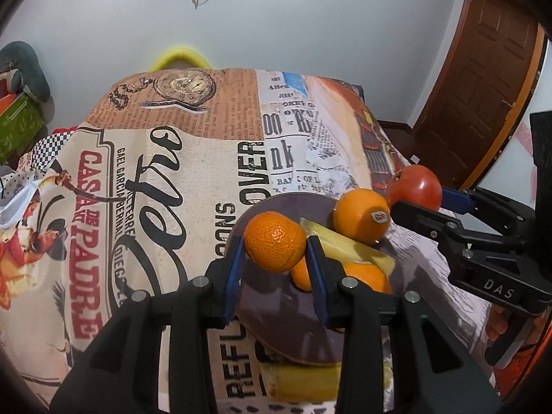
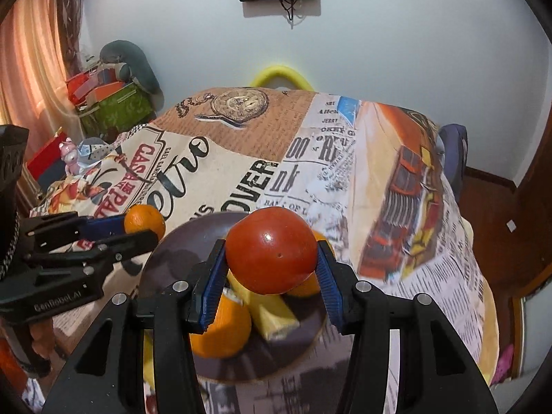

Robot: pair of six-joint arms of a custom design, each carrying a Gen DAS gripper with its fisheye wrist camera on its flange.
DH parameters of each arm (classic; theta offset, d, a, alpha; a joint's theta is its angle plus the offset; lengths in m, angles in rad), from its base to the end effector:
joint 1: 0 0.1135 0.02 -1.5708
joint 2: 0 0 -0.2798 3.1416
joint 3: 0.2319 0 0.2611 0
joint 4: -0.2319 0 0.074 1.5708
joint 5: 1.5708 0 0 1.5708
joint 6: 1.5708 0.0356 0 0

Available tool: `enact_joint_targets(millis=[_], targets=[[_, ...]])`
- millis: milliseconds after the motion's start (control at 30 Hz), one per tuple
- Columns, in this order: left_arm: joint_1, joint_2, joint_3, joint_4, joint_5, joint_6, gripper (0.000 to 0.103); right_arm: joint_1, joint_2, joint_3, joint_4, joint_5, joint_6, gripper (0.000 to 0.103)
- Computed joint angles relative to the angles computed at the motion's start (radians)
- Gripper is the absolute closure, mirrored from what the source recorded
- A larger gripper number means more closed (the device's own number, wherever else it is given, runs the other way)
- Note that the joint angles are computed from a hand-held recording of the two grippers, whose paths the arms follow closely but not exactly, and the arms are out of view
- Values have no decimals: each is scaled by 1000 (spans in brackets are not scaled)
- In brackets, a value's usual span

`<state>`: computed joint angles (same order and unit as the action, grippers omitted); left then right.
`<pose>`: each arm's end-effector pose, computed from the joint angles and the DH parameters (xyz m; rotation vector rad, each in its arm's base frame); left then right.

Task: Organize fruits
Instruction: 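Carry the mandarin and the red tomato toward the dark plate with both grippers, then lower the mandarin and tomato onto the plate and open both grippers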

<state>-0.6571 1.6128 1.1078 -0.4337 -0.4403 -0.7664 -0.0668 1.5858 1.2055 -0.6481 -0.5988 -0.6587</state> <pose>0.2832 -0.1993 0.2369 -0.3045 2.3720 -0.1053 0.3364 -0.0024 0.2661 -0.8955 2.2318 0.4550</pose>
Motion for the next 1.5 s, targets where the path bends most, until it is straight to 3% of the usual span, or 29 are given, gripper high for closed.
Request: enact_joint_targets(millis=[667, 900, 1133, 1500], targets=[[108, 148, 39, 41, 95, 64, 67, 153, 200, 124, 11, 136, 31, 56], [104, 154, 42, 46, 104, 64, 62, 157, 186, 109, 18, 153, 14, 56], [84, 125, 29, 34, 77, 46, 61, 129, 129, 91, -22, 98, -6, 54], [-25, -7, 10, -87, -18, -40, 60, 2, -63, 17, -110, 2, -73, 54]])
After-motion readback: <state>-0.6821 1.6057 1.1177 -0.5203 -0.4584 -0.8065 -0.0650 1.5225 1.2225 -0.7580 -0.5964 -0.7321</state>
